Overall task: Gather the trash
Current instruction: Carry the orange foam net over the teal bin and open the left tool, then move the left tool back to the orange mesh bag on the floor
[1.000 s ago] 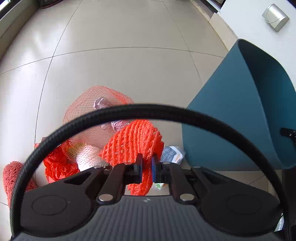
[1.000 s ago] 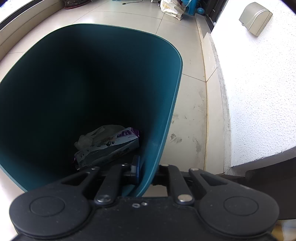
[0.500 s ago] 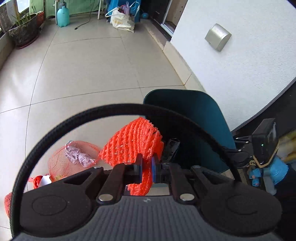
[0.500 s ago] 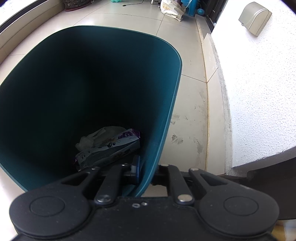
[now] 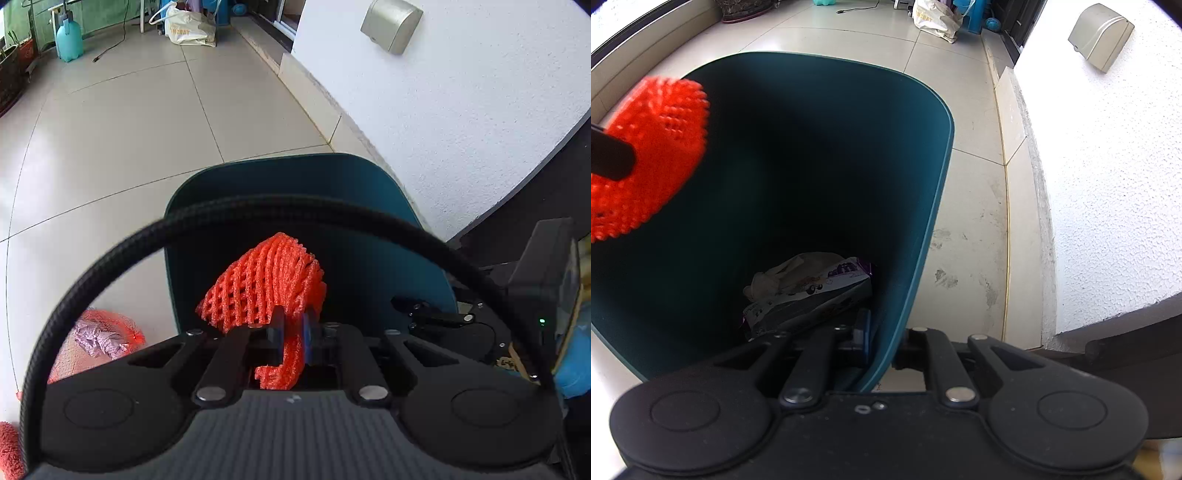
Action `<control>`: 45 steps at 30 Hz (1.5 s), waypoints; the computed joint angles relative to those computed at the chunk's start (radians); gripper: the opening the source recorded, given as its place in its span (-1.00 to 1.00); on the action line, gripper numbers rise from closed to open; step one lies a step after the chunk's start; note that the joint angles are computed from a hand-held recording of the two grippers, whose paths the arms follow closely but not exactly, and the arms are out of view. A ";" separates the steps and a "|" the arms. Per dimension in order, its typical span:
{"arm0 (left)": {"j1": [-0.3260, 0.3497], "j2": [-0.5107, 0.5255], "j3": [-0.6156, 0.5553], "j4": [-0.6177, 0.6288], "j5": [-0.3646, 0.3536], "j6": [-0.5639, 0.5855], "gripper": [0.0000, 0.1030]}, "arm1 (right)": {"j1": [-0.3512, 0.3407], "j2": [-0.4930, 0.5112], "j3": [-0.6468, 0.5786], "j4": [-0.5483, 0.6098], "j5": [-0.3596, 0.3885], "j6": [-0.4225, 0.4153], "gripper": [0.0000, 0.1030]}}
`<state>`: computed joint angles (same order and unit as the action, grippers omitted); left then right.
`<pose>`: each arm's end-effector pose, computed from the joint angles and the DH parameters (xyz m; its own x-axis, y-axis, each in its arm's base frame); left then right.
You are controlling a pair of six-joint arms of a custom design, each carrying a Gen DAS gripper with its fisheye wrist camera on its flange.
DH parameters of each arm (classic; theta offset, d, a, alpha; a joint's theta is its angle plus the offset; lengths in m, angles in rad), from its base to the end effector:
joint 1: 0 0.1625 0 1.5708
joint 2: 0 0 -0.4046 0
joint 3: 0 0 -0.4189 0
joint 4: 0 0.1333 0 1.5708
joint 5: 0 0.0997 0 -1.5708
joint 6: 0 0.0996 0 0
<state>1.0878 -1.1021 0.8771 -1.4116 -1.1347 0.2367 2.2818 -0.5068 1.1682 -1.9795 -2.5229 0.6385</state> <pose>-0.1682 -0.6983 0.5334 -0.6842 0.5925 -0.4252 0.6418 0.7661 0.0349 0.5397 -0.5467 0.0207 -0.6227 0.0094 0.7824 -0.3247 0.9067 -0.2693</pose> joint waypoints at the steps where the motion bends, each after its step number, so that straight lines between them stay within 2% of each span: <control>1: 0.000 0.004 0.014 -0.009 0.013 0.002 -0.83 | 0.000 0.000 0.001 -0.001 0.000 -0.001 -0.81; 8: 0.015 0.049 0.048 0.036 0.088 -0.023 -0.83 | -0.001 -0.002 0.006 -0.010 0.000 -0.004 -0.81; 17: 0.038 0.055 0.080 0.050 0.094 -0.016 -0.78 | 0.000 -0.007 0.015 -0.026 0.005 -0.005 -0.81; 20: 0.038 0.049 0.095 0.030 0.096 0.008 -0.44 | -0.001 -0.010 0.018 -0.028 0.006 -0.005 -0.81; 21: 0.038 0.041 0.107 0.015 0.097 0.017 -0.24 | -0.001 -0.010 0.019 -0.029 0.006 -0.005 -0.81; 22: 0.036 0.032 0.122 -0.006 0.091 0.023 0.05 | -0.001 -0.011 0.019 -0.029 0.006 -0.005 -0.81; 24: 0.039 0.019 0.131 -0.024 0.062 0.037 0.21 | -0.001 -0.012 0.021 -0.032 0.007 -0.005 -0.81; 26: 0.038 0.010 0.131 -0.038 0.051 0.040 0.26 | -0.001 -0.013 0.021 -0.032 0.008 -0.004 -0.81; 36: 0.020 -0.074 0.148 -0.078 0.009 0.077 0.27 | -0.002 -0.011 0.016 -0.024 0.008 0.000 -0.81; 41: 0.023 -0.125 0.145 -0.090 -0.001 0.079 0.44 | -0.001 -0.004 0.006 -0.010 0.005 0.006 -0.81; 45: 0.041 -0.124 0.090 -0.085 -0.013 0.080 0.57 | 0.001 0.005 -0.008 0.007 0.004 0.011 -0.81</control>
